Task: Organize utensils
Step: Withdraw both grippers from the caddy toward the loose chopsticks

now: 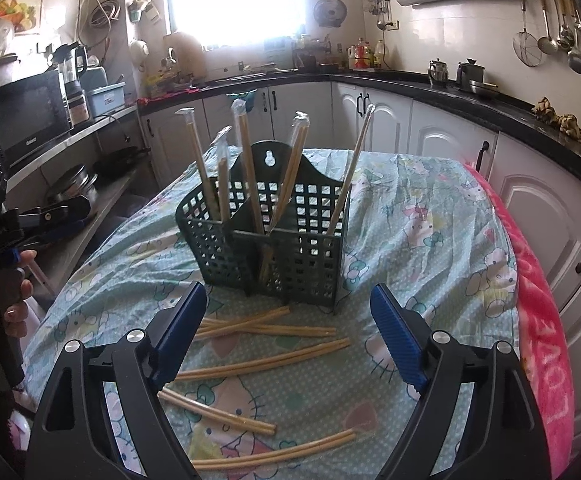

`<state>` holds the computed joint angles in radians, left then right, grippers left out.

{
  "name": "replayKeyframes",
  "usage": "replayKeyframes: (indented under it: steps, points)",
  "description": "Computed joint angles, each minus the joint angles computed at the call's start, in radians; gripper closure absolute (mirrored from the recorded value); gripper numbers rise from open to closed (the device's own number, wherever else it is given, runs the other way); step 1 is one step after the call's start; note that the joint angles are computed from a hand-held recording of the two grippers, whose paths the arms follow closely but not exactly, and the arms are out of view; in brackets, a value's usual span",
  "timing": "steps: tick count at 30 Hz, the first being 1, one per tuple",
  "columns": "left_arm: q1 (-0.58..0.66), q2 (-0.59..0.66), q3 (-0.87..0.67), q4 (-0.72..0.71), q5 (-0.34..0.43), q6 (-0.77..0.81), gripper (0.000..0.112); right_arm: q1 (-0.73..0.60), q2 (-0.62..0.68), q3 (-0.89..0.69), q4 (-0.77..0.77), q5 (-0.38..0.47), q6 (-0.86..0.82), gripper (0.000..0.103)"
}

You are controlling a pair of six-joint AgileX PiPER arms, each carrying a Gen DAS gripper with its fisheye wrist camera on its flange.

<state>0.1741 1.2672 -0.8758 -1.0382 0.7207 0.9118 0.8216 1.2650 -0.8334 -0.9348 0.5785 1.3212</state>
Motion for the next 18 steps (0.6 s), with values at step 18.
replayKeyframes:
  steps: [18]
  points:
    - [-0.047,-0.041,0.151,0.034,-0.049,0.069,0.020,0.085,-0.003,0.086,0.017,0.039,0.066,0.021]
